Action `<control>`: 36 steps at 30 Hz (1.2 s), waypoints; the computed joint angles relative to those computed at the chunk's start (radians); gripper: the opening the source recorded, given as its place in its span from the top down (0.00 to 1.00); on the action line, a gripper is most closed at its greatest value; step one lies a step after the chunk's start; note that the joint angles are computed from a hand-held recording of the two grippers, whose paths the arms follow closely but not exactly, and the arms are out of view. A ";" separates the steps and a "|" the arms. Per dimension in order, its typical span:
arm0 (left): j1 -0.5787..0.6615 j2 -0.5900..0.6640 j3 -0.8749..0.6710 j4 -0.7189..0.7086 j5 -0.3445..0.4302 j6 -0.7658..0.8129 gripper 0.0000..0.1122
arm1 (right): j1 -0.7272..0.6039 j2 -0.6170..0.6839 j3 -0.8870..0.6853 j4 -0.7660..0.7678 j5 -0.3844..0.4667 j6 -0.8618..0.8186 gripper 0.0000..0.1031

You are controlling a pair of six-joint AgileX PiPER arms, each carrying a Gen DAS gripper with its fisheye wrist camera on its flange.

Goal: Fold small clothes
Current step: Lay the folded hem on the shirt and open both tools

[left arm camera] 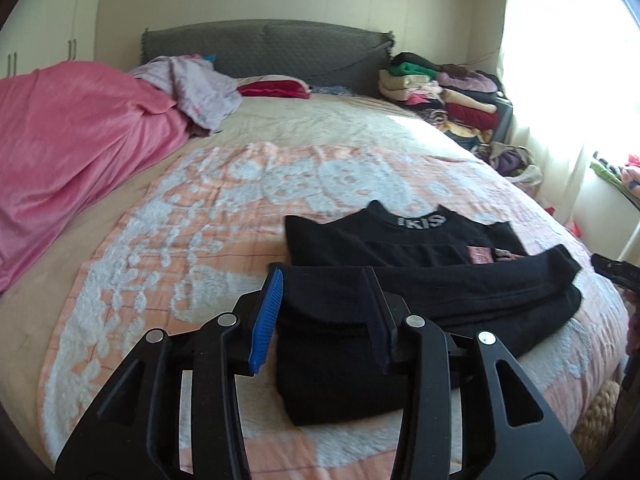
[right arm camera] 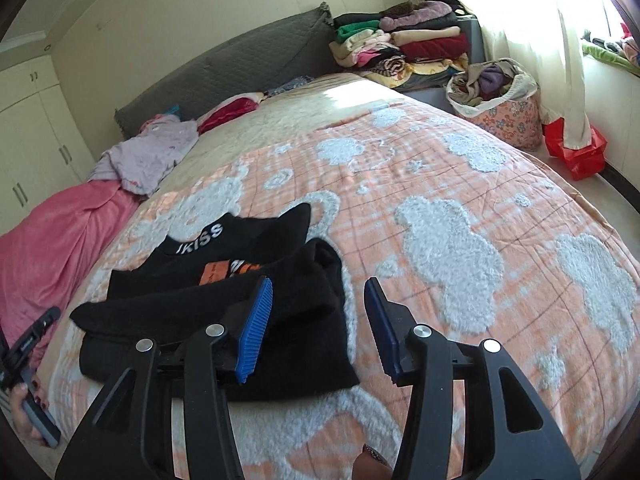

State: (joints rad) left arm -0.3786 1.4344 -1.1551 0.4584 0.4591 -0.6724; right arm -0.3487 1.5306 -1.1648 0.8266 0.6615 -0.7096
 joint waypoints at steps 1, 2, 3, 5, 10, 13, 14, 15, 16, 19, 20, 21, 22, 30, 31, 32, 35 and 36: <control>-0.008 -0.003 0.002 -0.027 -0.007 0.026 0.71 | 0.014 -0.018 0.017 -0.011 0.004 -0.011 0.55; -0.015 -0.002 0.002 -0.058 -0.013 0.053 0.71 | 0.025 -0.027 0.026 -0.019 0.004 -0.018 0.55; -0.021 0.002 0.001 -0.104 -0.019 0.098 0.71 | 0.043 -0.040 0.039 -0.035 0.003 -0.028 0.56; -0.042 0.024 -0.010 -0.155 -0.008 0.156 0.71 | 0.079 -0.056 0.059 -0.067 -0.004 -0.036 0.60; -0.095 0.123 -0.045 -0.175 0.033 0.201 0.77 | 0.175 -0.043 0.079 -0.162 -0.031 -0.006 0.64; -0.123 0.165 -0.048 -0.081 0.039 0.136 0.77 | 0.235 -0.021 0.090 -0.297 -0.097 0.092 0.64; -0.125 0.184 -0.055 -0.068 0.046 0.128 0.77 | 0.252 -0.007 0.086 -0.359 -0.115 0.146 0.64; -0.120 0.204 -0.060 -0.070 0.044 0.128 0.77 | 0.268 0.010 0.080 -0.423 -0.130 0.204 0.64; -0.119 0.211 -0.062 -0.061 0.040 0.119 0.77 | 0.282 0.032 0.072 -0.488 -0.147 0.265 0.64; -0.124 0.224 -0.070 -0.005 0.034 0.085 0.77 | 0.296 0.071 0.055 -0.544 -0.177 0.316 0.66; -0.129 0.226 -0.075 0.025 0.034 0.069 0.77 | 0.299 0.079 0.049 -0.551 -0.184 0.321 0.66; -0.135 0.227 -0.082 0.065 0.038 0.047 0.77 | 0.303 0.085 0.043 -0.561 -0.191 0.329 0.66; -0.138 0.230 -0.091 0.088 0.043 0.034 0.77 | 0.308 0.092 0.033 -0.579 -0.195 0.343 0.66; -0.053 0.333 -0.240 -0.144 0.079 0.275 0.70 | 0.322 0.184 -0.118 -0.618 -0.153 0.382 0.66; -0.044 0.346 -0.256 -0.164 0.081 0.295 0.70 | 0.319 0.210 -0.161 -0.606 -0.130 0.382 0.66; -0.032 0.357 -0.273 -0.172 0.084 0.308 0.70 | 0.316 0.229 -0.193 -0.596 -0.115 0.380 0.66; -0.001 0.364 -0.296 -0.180 0.073 0.310 0.70 | 0.305 0.288 -0.293 -0.582 -0.076 0.395 0.66; 0.013 0.363 -0.300 -0.195 0.065 0.314 0.70 | 0.303 0.307 -0.327 -0.588 -0.063 0.412 0.66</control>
State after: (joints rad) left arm -0.3658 1.7970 -1.4550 0.2637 0.5241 -0.3585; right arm -0.0459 1.8372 -1.4913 0.2386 0.5986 -0.2971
